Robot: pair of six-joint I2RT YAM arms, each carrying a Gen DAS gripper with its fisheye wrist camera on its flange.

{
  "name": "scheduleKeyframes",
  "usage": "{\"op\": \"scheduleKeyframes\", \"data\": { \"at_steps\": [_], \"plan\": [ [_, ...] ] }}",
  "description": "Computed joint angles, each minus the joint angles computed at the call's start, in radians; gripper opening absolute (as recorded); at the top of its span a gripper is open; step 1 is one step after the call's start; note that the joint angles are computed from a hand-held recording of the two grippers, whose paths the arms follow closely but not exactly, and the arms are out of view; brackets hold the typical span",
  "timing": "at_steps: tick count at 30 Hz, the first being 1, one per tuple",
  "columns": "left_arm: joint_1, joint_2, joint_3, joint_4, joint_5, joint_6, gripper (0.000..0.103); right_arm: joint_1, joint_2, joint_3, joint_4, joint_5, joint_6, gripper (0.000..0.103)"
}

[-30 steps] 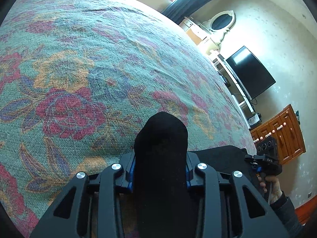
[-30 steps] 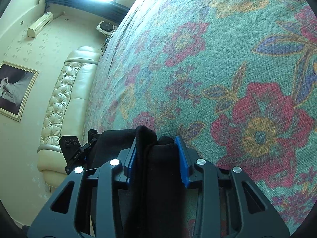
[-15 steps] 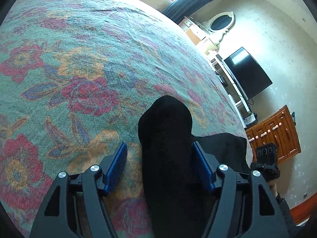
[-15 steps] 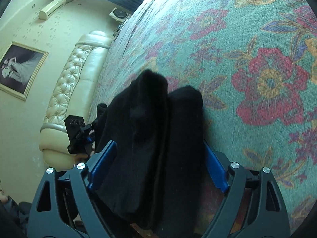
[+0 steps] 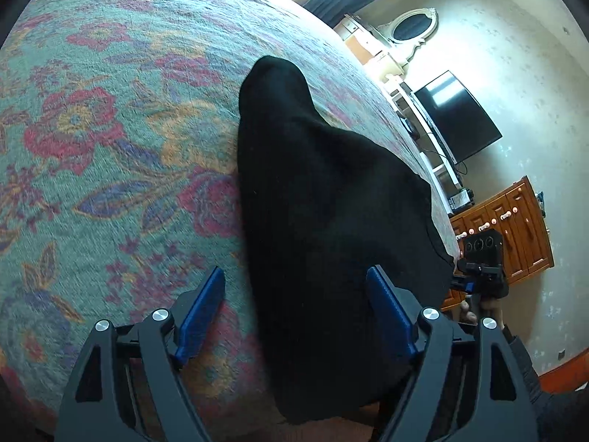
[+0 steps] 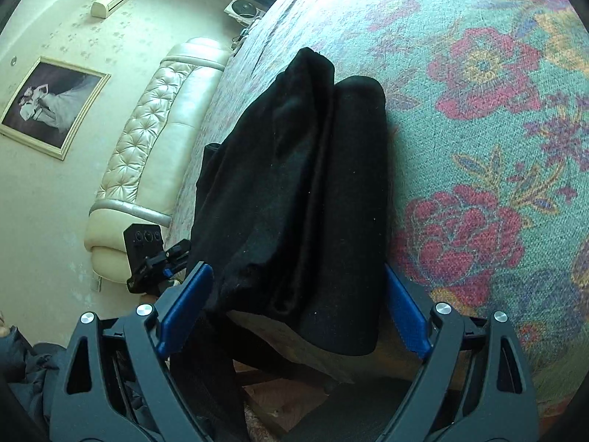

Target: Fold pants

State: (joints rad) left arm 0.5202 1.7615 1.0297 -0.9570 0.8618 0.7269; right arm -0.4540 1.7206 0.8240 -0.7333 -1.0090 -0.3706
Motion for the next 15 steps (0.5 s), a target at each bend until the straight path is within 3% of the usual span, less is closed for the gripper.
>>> {"op": "scheduleKeyframes", "data": {
  "at_steps": [6, 7, 8, 9, 10, 12, 15],
  "plan": [
    [0.006, -0.032, -0.071, 0.047, -0.011, 0.07, 0.08, -0.001, 0.002, 0.006, -0.033, -0.008, -0.019, 0.09],
    [0.01, -0.029, -0.07, 0.049, -0.011, 0.076, 0.08, 0.006, -0.012, -0.002, -0.023, -0.001, -0.014, 0.087],
    [0.009, -0.034, -0.076, 0.064, -0.016, 0.073, 0.074, 0.013, -0.026, -0.007, -0.015, 0.028, -0.013, 0.078],
    [0.005, -0.037, -0.077, 0.079, -0.019, 0.069, 0.067, 0.026, -0.04, -0.011, -0.01, 0.084, -0.019, 0.055],
    [0.005, -0.028, -0.075, 0.078, -0.017, 0.079, 0.064, 0.018, -0.035, -0.004, -0.022, 0.115, -0.038, 0.048],
    [-0.002, -0.017, -0.05, 0.051, -0.012, 0.072, 0.061, -0.03, 0.019, 0.018, -0.084, 0.066, -0.096, 0.047],
    [0.002, 0.023, 0.024, -0.049, -0.004, 0.097, 0.061, -0.059, 0.069, 0.04, -0.135, 0.014, -0.148, 0.058]
  ]
}}
